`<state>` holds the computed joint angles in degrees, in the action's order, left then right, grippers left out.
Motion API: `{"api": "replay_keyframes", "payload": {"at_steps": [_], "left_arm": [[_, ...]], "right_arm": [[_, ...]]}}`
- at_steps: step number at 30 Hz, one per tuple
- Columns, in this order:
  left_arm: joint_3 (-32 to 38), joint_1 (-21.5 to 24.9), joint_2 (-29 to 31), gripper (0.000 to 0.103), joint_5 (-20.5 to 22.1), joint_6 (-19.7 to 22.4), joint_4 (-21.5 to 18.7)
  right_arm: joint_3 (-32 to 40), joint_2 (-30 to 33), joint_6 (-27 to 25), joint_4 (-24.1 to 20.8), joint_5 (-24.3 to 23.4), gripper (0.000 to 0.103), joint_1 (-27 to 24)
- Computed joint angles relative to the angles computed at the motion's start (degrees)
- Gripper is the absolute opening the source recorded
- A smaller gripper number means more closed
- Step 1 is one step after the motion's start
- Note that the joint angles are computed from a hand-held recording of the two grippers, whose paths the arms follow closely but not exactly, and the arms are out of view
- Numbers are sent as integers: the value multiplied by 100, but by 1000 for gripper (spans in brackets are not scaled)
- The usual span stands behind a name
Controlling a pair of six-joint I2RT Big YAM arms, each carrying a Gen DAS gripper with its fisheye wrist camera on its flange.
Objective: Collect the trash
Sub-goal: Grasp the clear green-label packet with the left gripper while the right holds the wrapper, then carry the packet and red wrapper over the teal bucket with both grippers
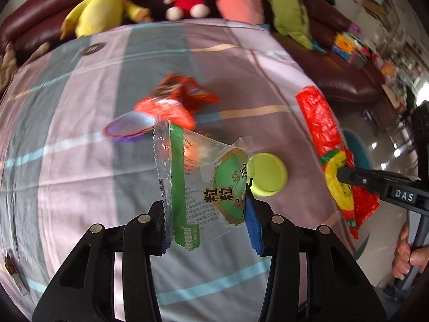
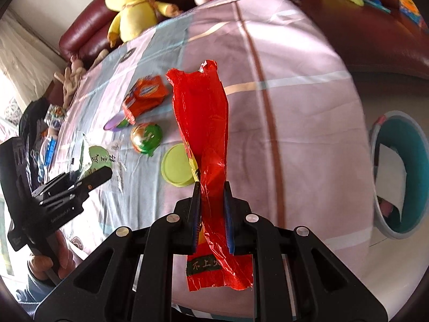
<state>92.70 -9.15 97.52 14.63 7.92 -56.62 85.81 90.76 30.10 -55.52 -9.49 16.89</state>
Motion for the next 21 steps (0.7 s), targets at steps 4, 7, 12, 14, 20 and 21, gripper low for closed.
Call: {"api": "replay_keyframes", "payload": {"at_steps": [4, 7, 12, 14, 20, 21], "left_arm": [[152, -358, 47, 46, -62, 40, -64], [318, -633, 152, 46, -114, 74, -137], [690, -1118, 412, 46, -167, 161, -311], [856, -1276, 530, 46, -152, 168, -390], [1428, -1790, 931, 46, -134, 174, -621], [1548, -1894, 1016, 46, -107, 178, -675]], "right_arm": [[-324, -263, 63, 126, -37, 15, -230], [-603, -473, 157, 268, -91, 15, -423], [-1085, -842, 286, 535, -187, 15, -812], [-1268, -991, 343, 623, -197, 15, -978], [-1772, -1445, 435, 797, -255, 15, -1599], [-1849, -1527, 447, 825, -256, 15, -1724]]}}
